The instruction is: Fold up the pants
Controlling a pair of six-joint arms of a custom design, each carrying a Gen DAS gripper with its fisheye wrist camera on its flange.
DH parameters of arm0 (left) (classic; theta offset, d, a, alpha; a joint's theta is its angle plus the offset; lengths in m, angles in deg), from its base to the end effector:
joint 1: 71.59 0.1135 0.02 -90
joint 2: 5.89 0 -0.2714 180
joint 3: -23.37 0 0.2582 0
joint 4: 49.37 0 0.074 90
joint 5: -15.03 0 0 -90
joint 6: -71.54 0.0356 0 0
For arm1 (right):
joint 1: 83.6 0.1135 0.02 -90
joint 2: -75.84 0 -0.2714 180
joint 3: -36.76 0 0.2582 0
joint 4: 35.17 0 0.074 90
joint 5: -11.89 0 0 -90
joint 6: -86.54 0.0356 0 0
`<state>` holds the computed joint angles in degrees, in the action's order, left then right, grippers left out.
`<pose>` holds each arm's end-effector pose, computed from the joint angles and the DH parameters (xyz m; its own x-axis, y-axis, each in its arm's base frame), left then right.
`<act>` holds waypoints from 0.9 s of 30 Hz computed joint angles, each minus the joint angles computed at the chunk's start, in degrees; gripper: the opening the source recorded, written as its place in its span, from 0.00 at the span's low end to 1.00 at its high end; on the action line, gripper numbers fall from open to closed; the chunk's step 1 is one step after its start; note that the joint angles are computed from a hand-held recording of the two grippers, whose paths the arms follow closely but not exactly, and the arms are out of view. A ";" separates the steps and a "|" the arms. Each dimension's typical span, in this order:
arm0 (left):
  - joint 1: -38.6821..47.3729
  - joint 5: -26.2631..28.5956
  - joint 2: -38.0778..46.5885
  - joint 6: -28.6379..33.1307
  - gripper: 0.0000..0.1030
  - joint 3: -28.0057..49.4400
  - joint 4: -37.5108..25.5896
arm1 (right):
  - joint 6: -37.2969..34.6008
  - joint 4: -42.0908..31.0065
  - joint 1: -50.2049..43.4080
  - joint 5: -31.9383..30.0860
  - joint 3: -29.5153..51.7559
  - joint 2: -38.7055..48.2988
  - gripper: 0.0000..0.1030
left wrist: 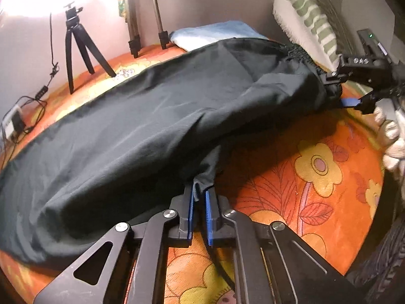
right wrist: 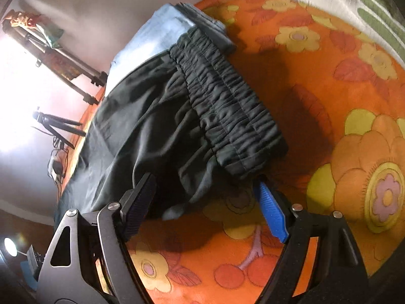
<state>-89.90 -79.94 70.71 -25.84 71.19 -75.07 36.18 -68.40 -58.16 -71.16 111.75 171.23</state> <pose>0.2355 -0.0747 0.1641 -0.8004 0.1301 -0.5852 0.1637 0.9865 -0.0047 0.3200 0.1475 0.2057 -0.7906 0.3252 -0.5188 0.1854 0.9347 0.3033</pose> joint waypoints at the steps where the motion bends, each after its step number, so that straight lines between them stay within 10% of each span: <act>1: -0.03 0.28 -0.53 0.02 0.05 -0.10 -0.19 | -0.02 0.12 0.01 0.28 0.14 0.20 0.72; 5: -0.68 1.22 -5.62 0.19 0.05 -1.41 -2.61 | 0.85 1.26 -0.45 0.50 -0.20 -0.57 0.28; 9: -2.24 1.81 -13.10 0.35 0.05 -2.13 -6.98 | -1.28 2.86 0.97 2.12 -0.68 -4.26 0.19; 22: -4.67 7.85 -18.48 1.45 0.05 -6.51 -12.26 | -3.49 -9.03 7.18 16.13 3.70 -1.07 0.18; 27: -0.57 12.44 -21.12 3.20 0.05 -5.69 -15.27 | -2.84 -10.73 6.20 18.30 -0.05 -6.21 0.42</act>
